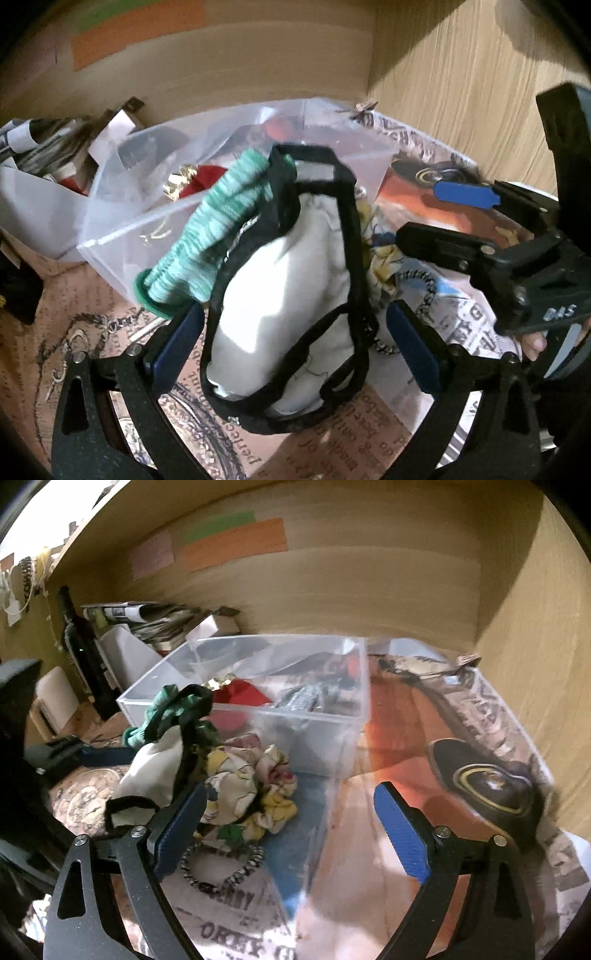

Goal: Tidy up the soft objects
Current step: 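Grasp the white strapped cloth bag with the left tool while the right tool grasps the floral scrunchie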

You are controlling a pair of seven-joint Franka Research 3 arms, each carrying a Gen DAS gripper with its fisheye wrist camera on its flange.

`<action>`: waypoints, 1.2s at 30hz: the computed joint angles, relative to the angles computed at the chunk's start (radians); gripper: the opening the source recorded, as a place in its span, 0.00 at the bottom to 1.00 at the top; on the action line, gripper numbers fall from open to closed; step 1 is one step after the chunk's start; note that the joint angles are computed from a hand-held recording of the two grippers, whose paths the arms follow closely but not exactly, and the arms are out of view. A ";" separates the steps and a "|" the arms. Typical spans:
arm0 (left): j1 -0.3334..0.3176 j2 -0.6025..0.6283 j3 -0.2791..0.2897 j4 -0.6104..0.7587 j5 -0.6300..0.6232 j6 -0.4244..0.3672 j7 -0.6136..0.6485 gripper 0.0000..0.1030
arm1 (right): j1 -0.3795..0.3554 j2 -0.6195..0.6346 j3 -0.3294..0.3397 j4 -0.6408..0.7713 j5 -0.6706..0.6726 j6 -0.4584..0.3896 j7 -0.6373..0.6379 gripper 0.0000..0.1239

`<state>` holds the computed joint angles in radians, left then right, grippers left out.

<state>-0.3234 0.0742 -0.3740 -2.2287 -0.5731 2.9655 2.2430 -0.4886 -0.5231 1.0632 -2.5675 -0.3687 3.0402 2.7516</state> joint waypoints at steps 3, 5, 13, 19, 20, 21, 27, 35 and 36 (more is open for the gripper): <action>0.005 0.010 -0.002 -0.006 0.014 0.024 -0.011 0.96 | -0.030 0.058 0.021 0.026 -0.020 0.012 -0.022 0.72; 0.017 0.011 -0.010 -0.009 -0.011 0.028 0.005 0.88 | -0.044 0.108 0.029 0.039 -0.032 0.028 -0.039 0.63; 0.028 -0.019 -0.018 -0.017 -0.230 -0.011 0.181 0.63 | -0.040 0.188 0.018 0.026 -0.022 0.105 -0.064 0.35; -0.025 -0.055 0.022 -0.044 -0.284 -0.001 0.244 0.43 | -0.042 0.115 0.039 -0.004 0.054 0.124 -0.096 0.18; -0.032 -0.063 0.027 -0.045 -0.302 -0.009 0.260 0.41 | -0.044 0.096 0.044 -0.012 0.072 0.129 -0.095 0.16; -0.039 -0.066 0.033 -0.041 -0.319 -0.017 0.273 0.39 | -0.042 0.082 0.045 -0.017 0.087 0.130 -0.099 0.15; -0.078 -0.105 0.066 -0.035 -0.436 -0.041 0.366 0.35 | -0.021 -0.024 0.037 -0.046 0.173 0.128 -0.117 0.07; -0.118 -0.164 0.118 -0.013 -0.621 -0.070 0.499 0.35 | 0.002 -0.137 0.017 -0.069 0.227 0.127 -0.128 0.07; -0.120 -0.169 0.122 -0.010 -0.638 -0.070 0.512 0.35 | 0.002 -0.148 0.016 -0.069 0.231 0.126 -0.131 0.07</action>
